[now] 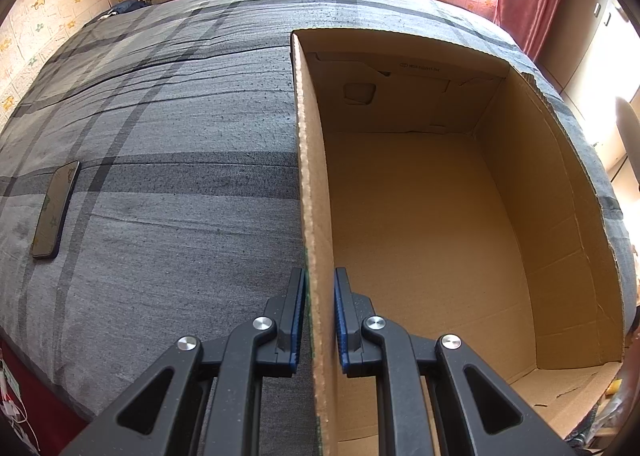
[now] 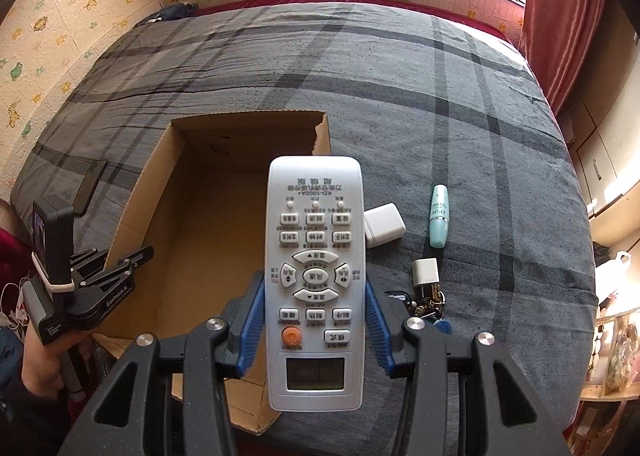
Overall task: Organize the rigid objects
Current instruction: 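Lift the remote with the right gripper and carry it over the box, then lower the remote into the box and open the right gripper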
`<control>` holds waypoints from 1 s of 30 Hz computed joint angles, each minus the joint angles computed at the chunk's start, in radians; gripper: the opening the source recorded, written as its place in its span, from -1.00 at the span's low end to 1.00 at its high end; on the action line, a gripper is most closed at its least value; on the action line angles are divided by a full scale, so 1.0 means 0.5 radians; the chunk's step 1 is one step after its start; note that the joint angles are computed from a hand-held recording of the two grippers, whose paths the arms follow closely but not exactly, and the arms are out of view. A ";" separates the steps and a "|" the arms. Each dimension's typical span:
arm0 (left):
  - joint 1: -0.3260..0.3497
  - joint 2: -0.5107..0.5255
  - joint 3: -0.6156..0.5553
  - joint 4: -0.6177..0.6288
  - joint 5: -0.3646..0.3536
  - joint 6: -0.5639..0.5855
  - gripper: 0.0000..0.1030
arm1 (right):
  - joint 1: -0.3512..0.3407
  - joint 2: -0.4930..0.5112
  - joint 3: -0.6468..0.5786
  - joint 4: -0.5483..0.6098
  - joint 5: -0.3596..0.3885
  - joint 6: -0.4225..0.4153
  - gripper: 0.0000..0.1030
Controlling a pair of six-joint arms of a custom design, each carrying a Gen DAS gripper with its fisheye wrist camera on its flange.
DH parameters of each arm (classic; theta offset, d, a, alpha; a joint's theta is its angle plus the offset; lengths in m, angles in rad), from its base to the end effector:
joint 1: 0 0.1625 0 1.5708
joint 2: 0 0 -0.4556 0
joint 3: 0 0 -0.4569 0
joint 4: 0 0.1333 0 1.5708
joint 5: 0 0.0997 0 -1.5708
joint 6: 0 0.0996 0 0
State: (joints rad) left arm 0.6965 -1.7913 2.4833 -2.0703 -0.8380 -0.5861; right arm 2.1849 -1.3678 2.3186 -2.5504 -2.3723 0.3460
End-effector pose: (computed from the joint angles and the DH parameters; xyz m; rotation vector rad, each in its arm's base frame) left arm -0.1294 -0.3688 0.2238 0.4391 2.3977 -0.4483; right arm 0.3149 -0.3395 0.1705 0.3058 -2.3770 0.4995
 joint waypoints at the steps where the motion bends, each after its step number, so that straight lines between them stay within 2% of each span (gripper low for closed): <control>1: 0.000 0.002 0.000 0.000 0.001 -0.001 -0.72 | -0.001 0.028 -0.011 -0.014 0.011 -0.013 -0.05; 14: 0.003 0.006 0.001 -0.007 -0.002 -0.002 -0.71 | -0.005 0.310 -0.135 -0.076 0.119 -0.112 -0.05; 17: 0.002 0.007 0.001 -0.007 0.000 -0.002 -0.71 | -0.037 0.368 -0.151 -0.098 0.175 -0.129 -0.05; 30: -0.002 0.005 0.001 0.006 0.007 -0.005 -0.71 | -0.165 0.656 -0.253 -0.053 0.235 -0.095 -0.05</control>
